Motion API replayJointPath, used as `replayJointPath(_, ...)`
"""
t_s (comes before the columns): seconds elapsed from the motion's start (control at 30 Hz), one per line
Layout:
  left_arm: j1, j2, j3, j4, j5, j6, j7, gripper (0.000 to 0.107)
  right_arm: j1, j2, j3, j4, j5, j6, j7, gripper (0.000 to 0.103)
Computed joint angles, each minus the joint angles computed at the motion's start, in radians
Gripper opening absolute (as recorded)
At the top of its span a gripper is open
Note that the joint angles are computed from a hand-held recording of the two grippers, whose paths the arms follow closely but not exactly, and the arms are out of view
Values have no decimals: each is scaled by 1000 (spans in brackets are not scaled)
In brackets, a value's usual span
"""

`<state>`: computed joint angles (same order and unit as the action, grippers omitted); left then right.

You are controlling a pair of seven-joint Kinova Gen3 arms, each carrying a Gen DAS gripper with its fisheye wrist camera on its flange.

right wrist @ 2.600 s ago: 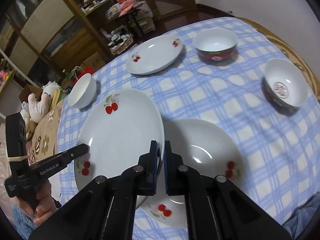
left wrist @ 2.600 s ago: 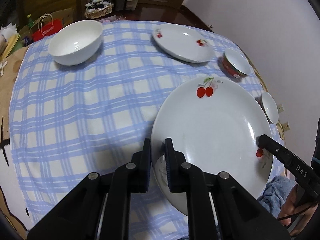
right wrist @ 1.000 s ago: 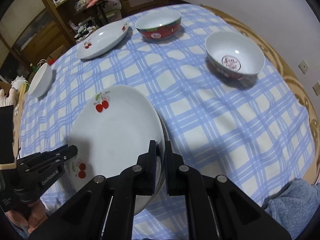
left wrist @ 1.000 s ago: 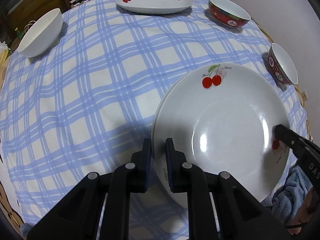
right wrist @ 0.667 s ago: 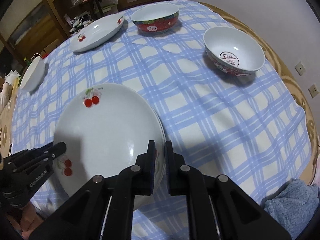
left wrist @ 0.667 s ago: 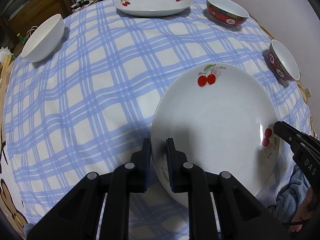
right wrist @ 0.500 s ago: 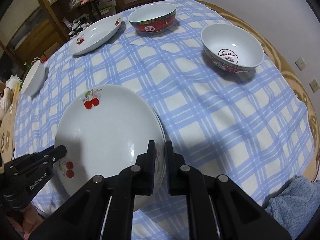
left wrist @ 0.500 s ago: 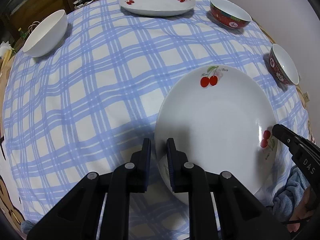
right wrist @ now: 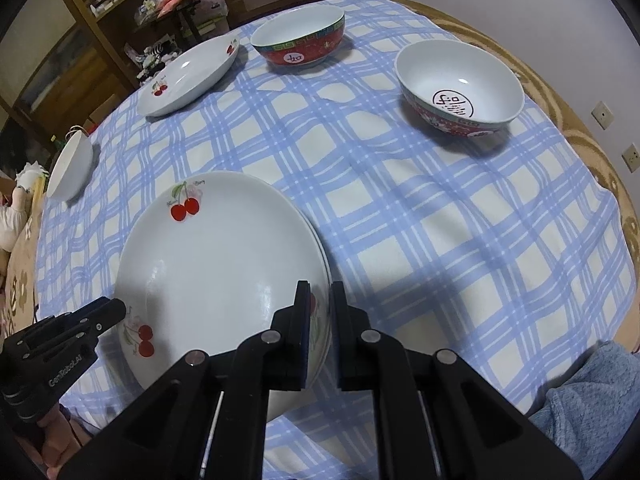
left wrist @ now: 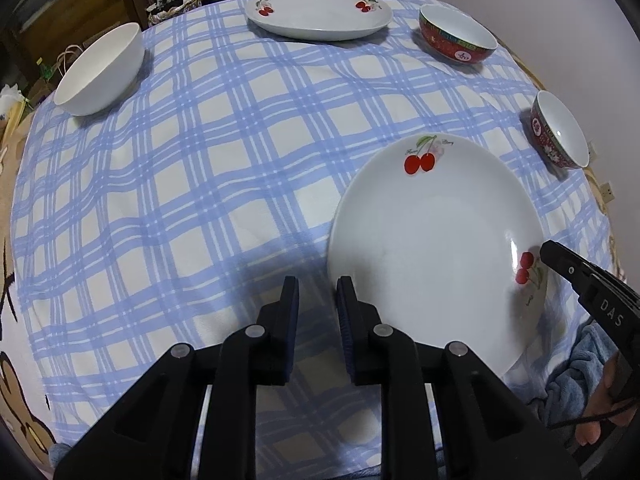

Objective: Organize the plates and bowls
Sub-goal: 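Lower the held plate with both grippers over another cherry plate, then open both grippers to release the plate onto the cherry plate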

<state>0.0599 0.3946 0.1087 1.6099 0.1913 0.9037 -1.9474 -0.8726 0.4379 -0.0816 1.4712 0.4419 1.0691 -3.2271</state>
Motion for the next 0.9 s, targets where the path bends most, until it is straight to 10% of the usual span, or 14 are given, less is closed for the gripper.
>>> replayJointPath(0.3,-20,-27,-15,11,-25,-34,-7,35,-51,-20,9,8,113,20,-100,11)
replayJointPath(0.43,-41,-19,-18,-16,-10,-5,-13,36,-41,-9,0,-1,113,15,-84,38)
replayJointPath(0.6,-61,-9,-25,-55,-7,28,-5,45,-46,-2,0,-16,112,25,-66,47)
replayJointPath(0.9,-85,-64,-20,-61,15,-3,-83,83,-89,19,16,-69,178,96,-30,83)
